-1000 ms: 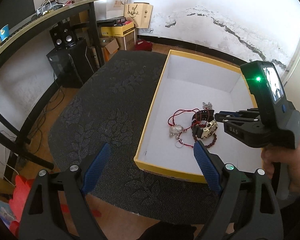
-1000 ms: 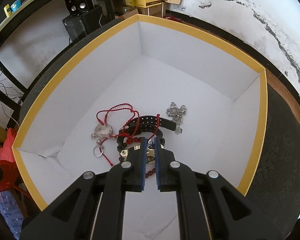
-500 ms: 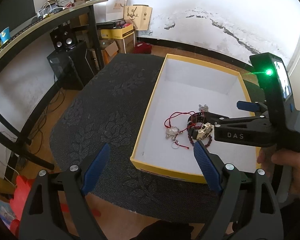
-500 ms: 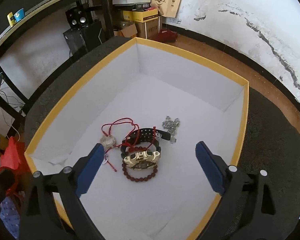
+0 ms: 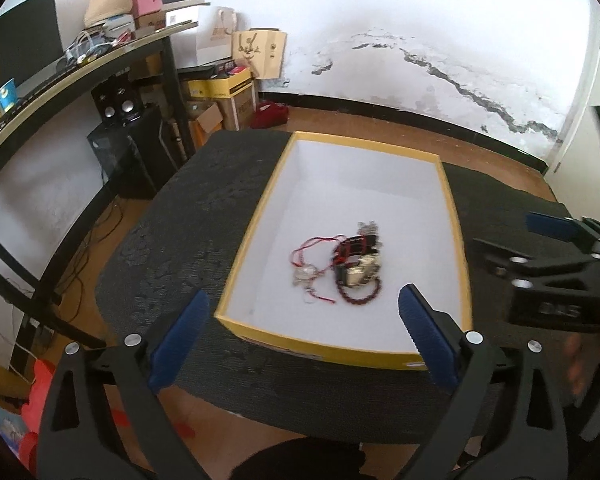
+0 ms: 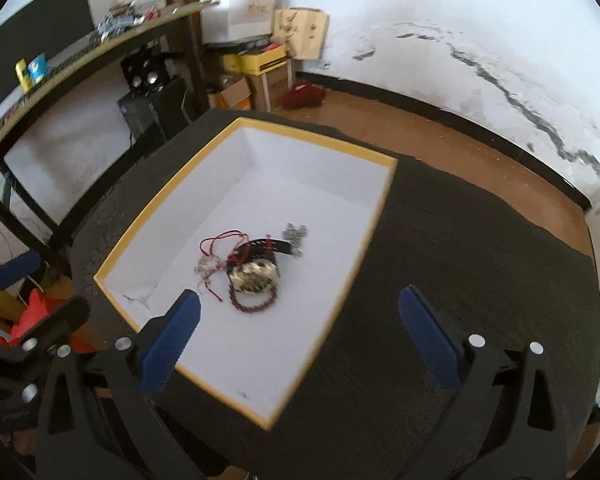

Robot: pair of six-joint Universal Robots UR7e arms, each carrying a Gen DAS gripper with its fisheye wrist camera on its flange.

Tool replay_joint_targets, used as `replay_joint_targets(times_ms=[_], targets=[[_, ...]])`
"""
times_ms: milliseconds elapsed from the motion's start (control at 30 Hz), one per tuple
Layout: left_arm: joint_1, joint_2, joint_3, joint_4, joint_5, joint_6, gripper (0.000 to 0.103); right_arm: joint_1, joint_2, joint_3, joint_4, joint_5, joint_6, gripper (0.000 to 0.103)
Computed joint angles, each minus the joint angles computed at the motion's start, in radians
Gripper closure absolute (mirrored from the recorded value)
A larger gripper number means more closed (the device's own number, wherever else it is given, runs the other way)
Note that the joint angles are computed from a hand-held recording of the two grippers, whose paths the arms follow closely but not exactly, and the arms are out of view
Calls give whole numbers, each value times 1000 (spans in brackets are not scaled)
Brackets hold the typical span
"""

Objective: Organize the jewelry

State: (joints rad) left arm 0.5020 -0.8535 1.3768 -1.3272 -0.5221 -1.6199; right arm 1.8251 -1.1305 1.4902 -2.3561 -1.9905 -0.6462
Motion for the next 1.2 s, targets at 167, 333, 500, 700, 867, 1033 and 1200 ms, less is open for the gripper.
replay_joint_targets(times_ms=[167,333,500,700,867,1033,1200], targets=[[-8,71,-59,-105,-12,109,8,-33,-106,17,5,-21,23,7],[-19,189,-171,-224,-22,266,8,-88,-204,10,-18,-45,3,7],[-25,327,-313,-344,-43,436,8,-166,-271,-12,-36,-67,-3,7],[-28,500,-521,-401,-82,588,8,-267,-311,-57,-22,-65,8,7],[-30,593,-653,-375,-109,634,8,-332,-327,-75,-7,-43,17,7],[-29,613,-688,-337,-107,621,8,-354,-320,-82,9,-21,28,7],[-23,600,-680,-302,-106,577,8,-349,-317,-67,9,-19,22,7]])
